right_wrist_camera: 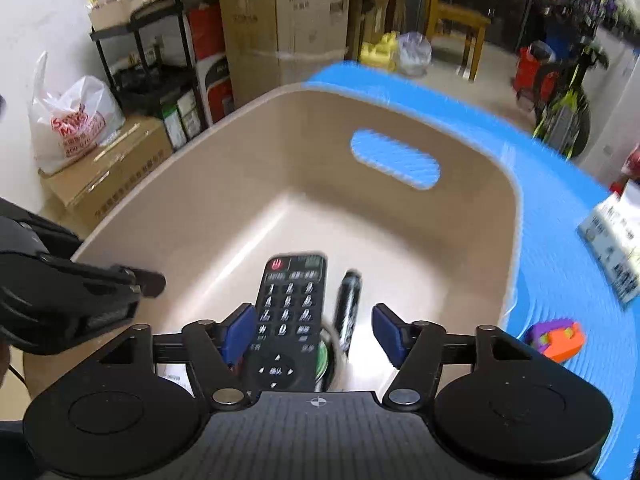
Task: Organize rigid objects
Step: 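Carry the black remote into the bin with the right gripper and release, then move the right gripper to the white charger and grasp it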
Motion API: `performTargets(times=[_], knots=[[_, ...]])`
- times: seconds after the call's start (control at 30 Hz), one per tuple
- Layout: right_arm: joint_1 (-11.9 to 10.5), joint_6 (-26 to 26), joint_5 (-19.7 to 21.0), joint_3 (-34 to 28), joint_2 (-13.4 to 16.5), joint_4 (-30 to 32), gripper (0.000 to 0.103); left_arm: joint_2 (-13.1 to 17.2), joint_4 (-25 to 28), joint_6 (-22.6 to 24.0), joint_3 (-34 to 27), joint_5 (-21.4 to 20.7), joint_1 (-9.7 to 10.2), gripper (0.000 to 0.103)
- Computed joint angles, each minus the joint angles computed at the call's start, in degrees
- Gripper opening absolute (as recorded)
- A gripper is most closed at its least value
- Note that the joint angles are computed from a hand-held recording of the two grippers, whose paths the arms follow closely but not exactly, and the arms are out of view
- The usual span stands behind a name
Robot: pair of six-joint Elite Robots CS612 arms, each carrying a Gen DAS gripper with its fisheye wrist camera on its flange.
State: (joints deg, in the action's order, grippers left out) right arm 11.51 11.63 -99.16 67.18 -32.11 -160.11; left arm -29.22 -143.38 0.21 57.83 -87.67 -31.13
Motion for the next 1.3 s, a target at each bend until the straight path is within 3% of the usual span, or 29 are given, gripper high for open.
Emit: performTargets(times=[0.03,0.3,0.47,0.8,1.13,1.3], knots=[[0.0,0.0,-0.9,0.8,-0.4,-1.6,0.082,0.0,0.0,0.0,0.0,0.0,0.0,0.007],[-1.1,3.1,-4.7,7.5,-4.2,-13.2,0.083,0.0,0.0,0.0,0.0,0.0,0.0,0.007],[-1.9,4.8,-11.7,11.9,-5.6,-21.3,0.084,0.0,0.0,0.1,0.0,0.0,0.01,0.007],[-3.9,11.5,-16.3,16.2,-5.6,-20.2,0.084,0.0,0.0,-0.1,0.0,-0.1,0.0,0.007],[-3.8,19.8,-15.1,17.1,-2.5,-19.0,0.084,0.0,0.0,0.0,0.0,0.0,0.01,0.007],[-3.5,21.0,-14.7,16.1,-1.0,-17.3,0.084,0.0,0.0,0.0,0.0,0.0,0.01,0.007]])
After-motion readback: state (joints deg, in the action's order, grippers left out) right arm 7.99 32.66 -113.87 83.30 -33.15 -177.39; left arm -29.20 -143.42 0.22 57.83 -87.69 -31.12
